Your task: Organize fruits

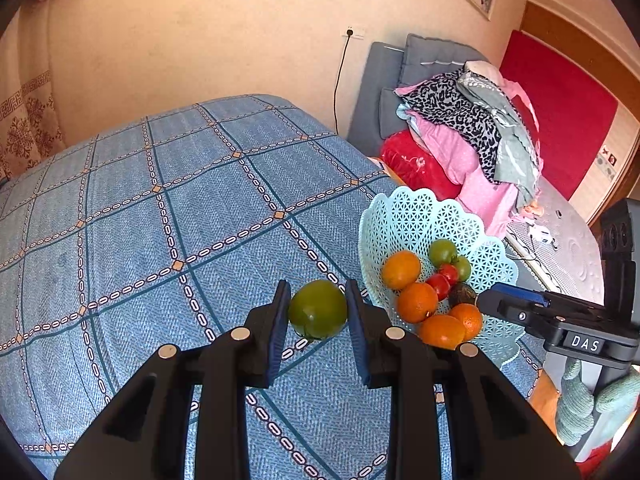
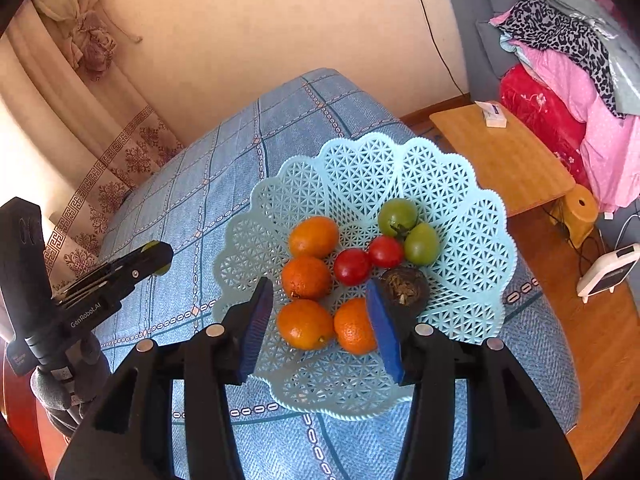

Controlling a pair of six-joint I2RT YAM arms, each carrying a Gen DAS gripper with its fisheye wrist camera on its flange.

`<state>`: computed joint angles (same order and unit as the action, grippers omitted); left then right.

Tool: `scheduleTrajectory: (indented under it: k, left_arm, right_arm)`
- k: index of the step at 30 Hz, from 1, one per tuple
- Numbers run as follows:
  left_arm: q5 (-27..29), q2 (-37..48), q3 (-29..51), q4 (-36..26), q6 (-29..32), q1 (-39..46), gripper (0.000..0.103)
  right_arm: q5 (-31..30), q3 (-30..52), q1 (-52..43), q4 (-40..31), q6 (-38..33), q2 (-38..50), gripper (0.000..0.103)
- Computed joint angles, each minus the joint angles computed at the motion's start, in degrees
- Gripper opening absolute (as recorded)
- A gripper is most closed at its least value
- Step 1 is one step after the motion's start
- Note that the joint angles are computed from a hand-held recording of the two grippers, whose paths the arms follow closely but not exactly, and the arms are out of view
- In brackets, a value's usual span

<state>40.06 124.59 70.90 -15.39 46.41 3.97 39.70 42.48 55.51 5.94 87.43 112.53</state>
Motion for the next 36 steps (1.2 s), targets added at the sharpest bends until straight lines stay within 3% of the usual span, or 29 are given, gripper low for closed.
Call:
scheduleTrajectory:
  k: [8, 10, 19, 21, 22, 23, 27, 30, 35, 36]
  left_arm:
    - [-1.42, -5.46, -8.52, 5.04, -1.17, -4.74, 0.028]
    - [-1.71, -5.99, -9.79, 5.42, -1.07, -5.91, 0.028]
    - [-3.53, -5.03, -10.48, 5.32, -2.55, -9.95, 0.029]
    - [-3.75, -4.8, -10.3, 5.11, -2.69, -10.22, 0.038]
    - [-3.37, -4.94, -10.46, 5.23, -2.44, -10.12, 0.05]
    - [-2.91, -5.19, -10.78, 5.54, -2.09, -9.91, 0.054]
    - [-1.74, -5.55, -10.16, 4.11, -1.54, -8.79, 0.057]
    - [-1.7, -6.45, -10.89, 5.53, -2.53, -7.87, 0.063]
    - [-4.78, -11.01, -19.29, 19.82, -6.17, -7.05, 0.084]
    - [-5.49, -11.84, -21.06, 22.91, -6.8, -6.98, 0.084]
  right_arm:
    - [5.2, -2.19, 0.79, -4.91, 2.17, -4.48, 0.05]
    - [5.62, -3.09, 0.92, -5.51, 3.37, -5.48, 0.055]
    - [6.77, -4.86, 1.13, -6.85, 6.06, -7.57, 0.06]
    - [6.52, -4.97, 1.01, -6.38, 6.14, -7.42, 0.06]
    - [6.42, -4.94, 0.98, -6.37, 6.18, -7.37, 0.06]
    - [6.4, -4.86, 0.99, -6.47, 6.27, -7.27, 0.06]
    - [6.5, -4.97, 1.02, -6.43, 6.58, -7.38, 0.062]
    - [7.68, -4.63, 1.73, -8.23, 7.92, -7.75, 0.07]
    - [9.65, -2.44, 3.24, -14.05, 10.19, -7.83, 0.072]
    - [10.18, -1.64, 3.63, -16.01, 10.95, -7.72, 0.073]
